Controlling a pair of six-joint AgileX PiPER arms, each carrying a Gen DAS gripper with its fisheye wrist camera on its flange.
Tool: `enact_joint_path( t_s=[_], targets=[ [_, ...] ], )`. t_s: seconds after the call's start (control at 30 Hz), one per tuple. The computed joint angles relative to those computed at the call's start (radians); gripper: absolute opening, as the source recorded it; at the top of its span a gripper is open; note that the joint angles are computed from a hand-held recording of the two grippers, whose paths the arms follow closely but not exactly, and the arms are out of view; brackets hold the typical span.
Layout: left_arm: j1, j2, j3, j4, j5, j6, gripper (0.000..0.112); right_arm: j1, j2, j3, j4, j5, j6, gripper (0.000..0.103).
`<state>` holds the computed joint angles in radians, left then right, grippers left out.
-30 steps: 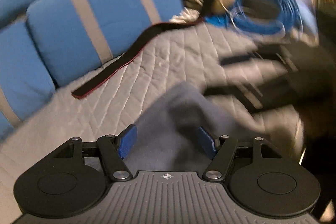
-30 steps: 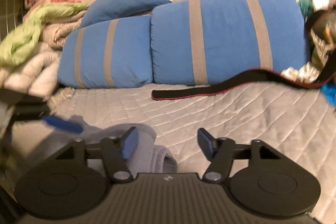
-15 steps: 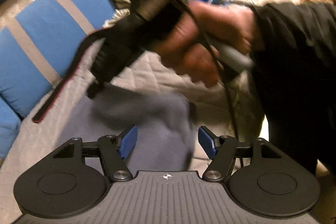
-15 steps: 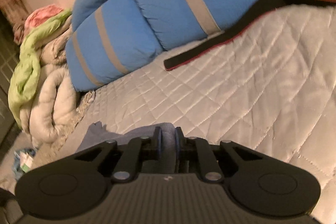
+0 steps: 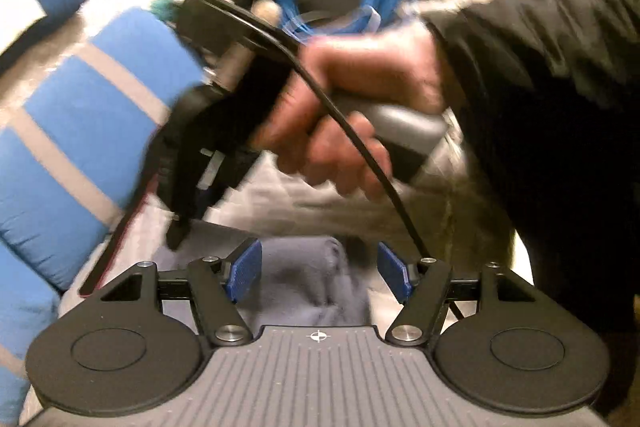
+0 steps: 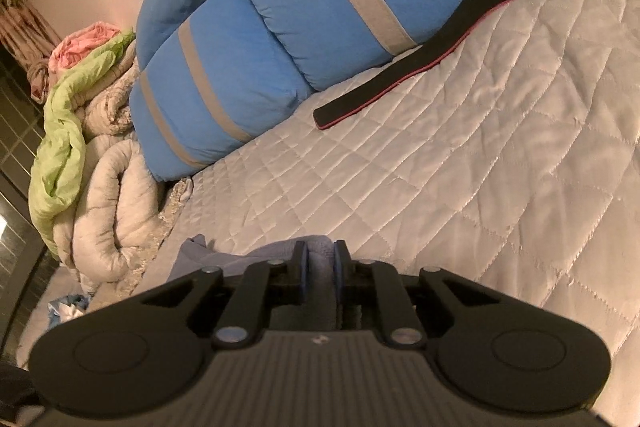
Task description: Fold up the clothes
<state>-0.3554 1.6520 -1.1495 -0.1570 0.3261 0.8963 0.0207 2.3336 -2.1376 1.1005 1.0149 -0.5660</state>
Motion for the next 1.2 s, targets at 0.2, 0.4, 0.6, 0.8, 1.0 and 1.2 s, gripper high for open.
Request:
enact_joint_path(
  t_s=[0.2, 0.4, 0.6, 0.8, 1.0, 1.2],
  targets=[
    [-0.013, 0.087, -0.039, 0.073, 0.021, -0.035, 0.066, -0.007, -0.154, 0.258, 0.156, -0.102, -0.343, 0.027],
    [-0.012, 0.092, -0.009, 0.073, -0.025, -0.031, 0.073, -0.022, -0.282, 0.452, 0.319, -0.068, -0.814, 0.026],
    [-0.035, 0.100, 0.020, 0.177, -0.080, -0.149, 0.080, -0.016, -0.271, 0.404, 0.069, 0.012, -0.860, 0.023],
    [0.011, 0.068, 0.082, -0.121, -0.135, 0.153, 0.079, -0.017, -0.299, 0.437, -0.007, -0.074, -0.871, 0.018],
    [0.162, -0.073, 0.064, -0.615, 0.086, 0.591, 0.080, -0.018, -0.357, 0.544, 0.187, -0.136, -0.942, 0.026],
    [0.369, -0.051, -0.048, -0.765, 0.144, 0.624, 0.079, 0.063, -0.369, 0.546, 0.222, -0.285, -0.920, 0.064]
  ],
)
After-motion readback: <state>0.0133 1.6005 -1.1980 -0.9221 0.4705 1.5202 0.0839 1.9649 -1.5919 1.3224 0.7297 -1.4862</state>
